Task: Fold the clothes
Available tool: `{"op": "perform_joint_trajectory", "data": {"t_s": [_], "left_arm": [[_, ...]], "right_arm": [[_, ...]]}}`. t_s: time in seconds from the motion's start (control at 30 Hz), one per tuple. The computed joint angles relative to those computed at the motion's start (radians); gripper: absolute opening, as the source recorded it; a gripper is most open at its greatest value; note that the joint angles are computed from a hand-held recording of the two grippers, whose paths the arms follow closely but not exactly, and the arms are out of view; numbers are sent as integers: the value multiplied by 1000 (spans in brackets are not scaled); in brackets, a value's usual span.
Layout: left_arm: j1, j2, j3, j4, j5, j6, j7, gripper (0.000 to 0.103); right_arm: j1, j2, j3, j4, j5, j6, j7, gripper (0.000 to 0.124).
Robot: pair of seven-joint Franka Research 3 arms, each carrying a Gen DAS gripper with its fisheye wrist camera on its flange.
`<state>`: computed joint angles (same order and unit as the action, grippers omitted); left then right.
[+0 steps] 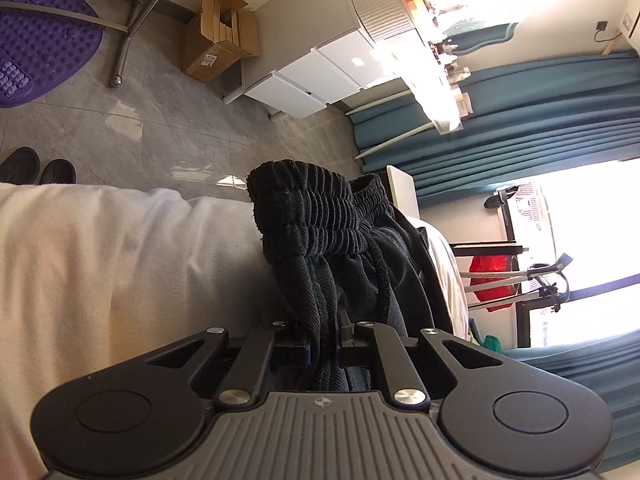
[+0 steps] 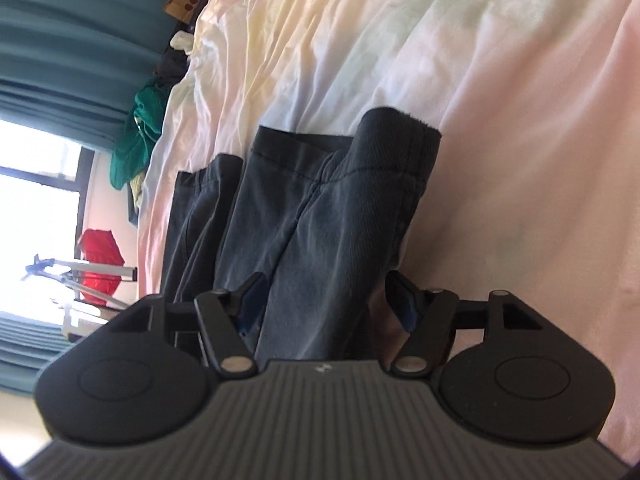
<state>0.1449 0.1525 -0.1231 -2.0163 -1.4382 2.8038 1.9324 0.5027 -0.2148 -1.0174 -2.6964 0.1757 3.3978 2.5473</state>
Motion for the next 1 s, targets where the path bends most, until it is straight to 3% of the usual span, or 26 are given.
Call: {"op": "perform_joint_trajectory", "data": {"t_s": [0.03, 0.13, 0.2, 0.27, 0.37, 0.47, 0.67, 1.0], "left_arm": [[-2, 1, 0, 1, 12, 3, -8, 11], [-5, 6, -2, 4, 52, 12, -39, 11], [-6, 11, -6, 10, 76, 17, -44, 12], [-10, 16, -12, 14, 118, 36, -30, 13], [-7, 22, -23, 17, 145, 46, -40, 13], [2, 25, -30, 19, 147, 40, -48, 13], [26, 29, -31, 17, 81, -4, 4, 13], [7, -1, -20, 12, -45, 9, 138, 12]], "right_arm": [[2, -7, 5, -2, -6, -11, -5, 68], [128, -21, -104, 5, -19, 7, -28, 67], [119, 16, -78, 15, -3, 34, -45, 56], [22, 68, 56, 7, 69, 125, -76, 8], [-56, 96, 166, 11, 103, 242, -192, 8], [-109, 108, 243, 23, 163, 269, -262, 7], [-153, 129, 197, 6, -41, 271, -3, 7], [-270, 133, 348, 1, 27, 318, -52, 7]]}}
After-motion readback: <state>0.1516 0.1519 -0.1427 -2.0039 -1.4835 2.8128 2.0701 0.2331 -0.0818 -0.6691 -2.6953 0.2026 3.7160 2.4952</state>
